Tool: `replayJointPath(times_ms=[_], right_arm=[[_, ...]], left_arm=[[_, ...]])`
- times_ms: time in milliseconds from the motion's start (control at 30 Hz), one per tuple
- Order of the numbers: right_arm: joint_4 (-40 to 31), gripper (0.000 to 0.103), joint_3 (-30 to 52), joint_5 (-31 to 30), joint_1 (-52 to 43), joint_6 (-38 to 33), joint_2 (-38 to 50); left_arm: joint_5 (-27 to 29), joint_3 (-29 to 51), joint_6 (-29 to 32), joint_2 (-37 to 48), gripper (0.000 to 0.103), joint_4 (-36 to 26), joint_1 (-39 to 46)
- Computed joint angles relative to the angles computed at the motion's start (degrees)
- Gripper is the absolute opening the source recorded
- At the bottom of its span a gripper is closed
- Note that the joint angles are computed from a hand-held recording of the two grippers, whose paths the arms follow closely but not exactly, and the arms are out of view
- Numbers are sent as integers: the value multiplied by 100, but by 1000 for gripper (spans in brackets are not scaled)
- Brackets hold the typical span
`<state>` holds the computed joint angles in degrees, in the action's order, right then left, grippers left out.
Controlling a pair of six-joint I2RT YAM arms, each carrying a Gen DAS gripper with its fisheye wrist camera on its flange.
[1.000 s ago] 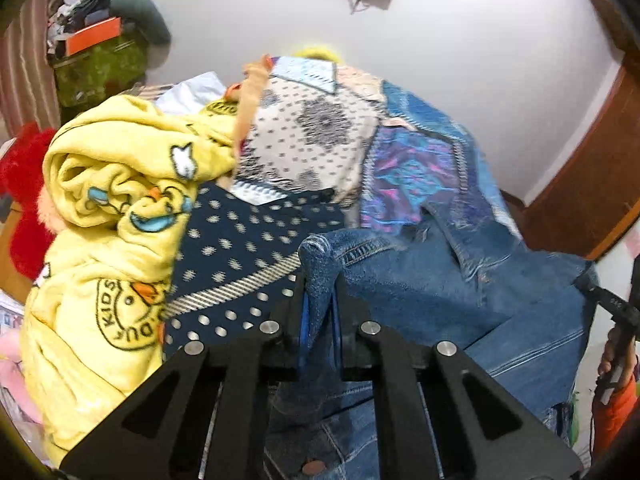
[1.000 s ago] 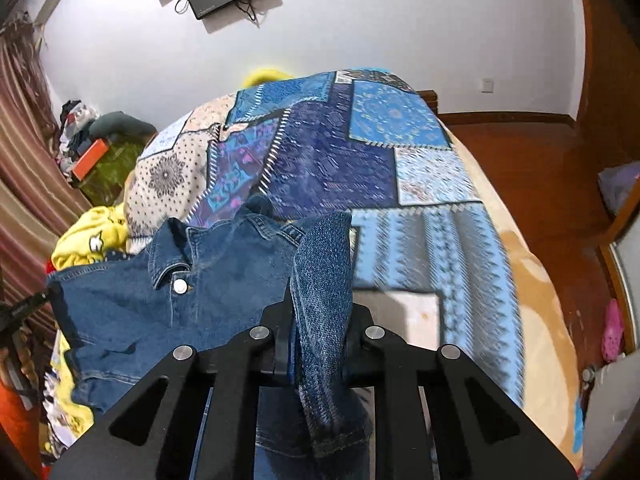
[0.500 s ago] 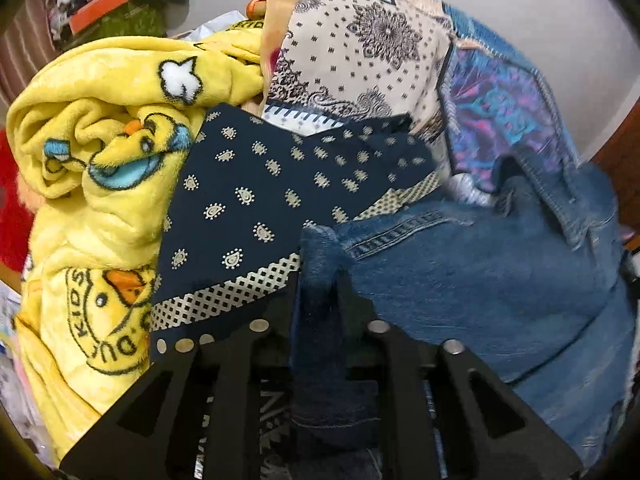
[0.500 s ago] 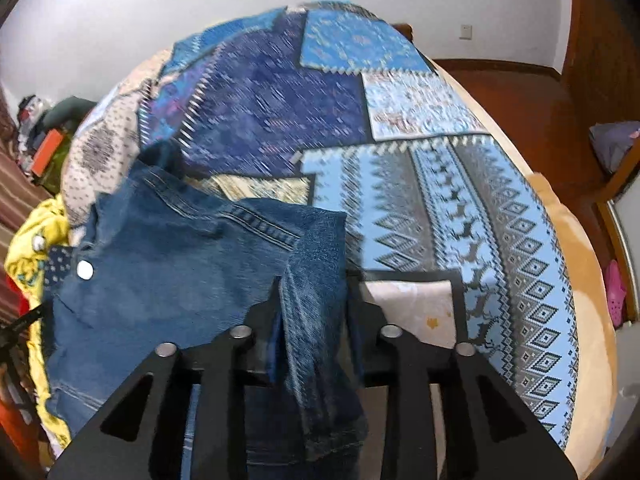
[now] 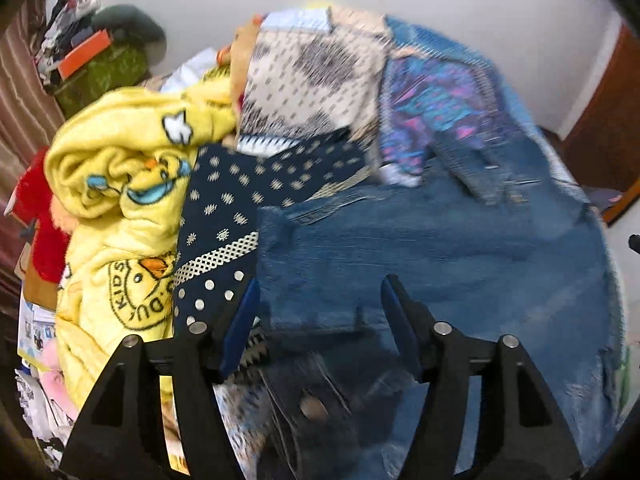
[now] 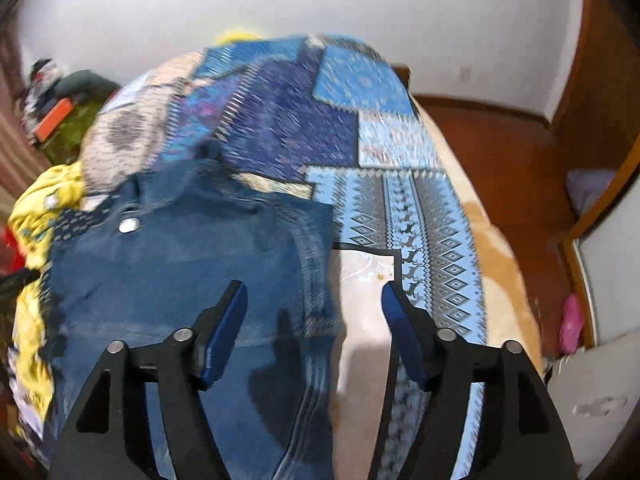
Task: Fold large clothes
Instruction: 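Lift the hem with both grippers and fold it toward the collar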
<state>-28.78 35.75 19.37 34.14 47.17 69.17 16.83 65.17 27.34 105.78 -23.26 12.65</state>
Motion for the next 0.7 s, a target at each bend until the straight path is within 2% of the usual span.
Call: replayJointPath(times_ms=[67,233,300,400,533,700], right_arm=[[-536,75,164,412,667,338,-374],[-1844,76,763,1350,2269,1429,-539],[-2148,77,898,1566,2798,1872,-507],[-2594,80,1058,1785,3564,2662,-352],[-3265,81,1256,2040,4688,4039,48],[-3499,82,1190,1865,5692,5519,496]], left_arm=[[198,-273,200,-548,64,-237,94],[825,-956,849,-2017,81,-858,564],[1003,-1198,1170,-2487,88,-1038,791],[1217,-1598,1811,-3199,88,-1410,1238],[1620,-1949,2786,-3654,91,-2129,2105],[1728,-2221,3945,-3379,91,-2847,3240]])
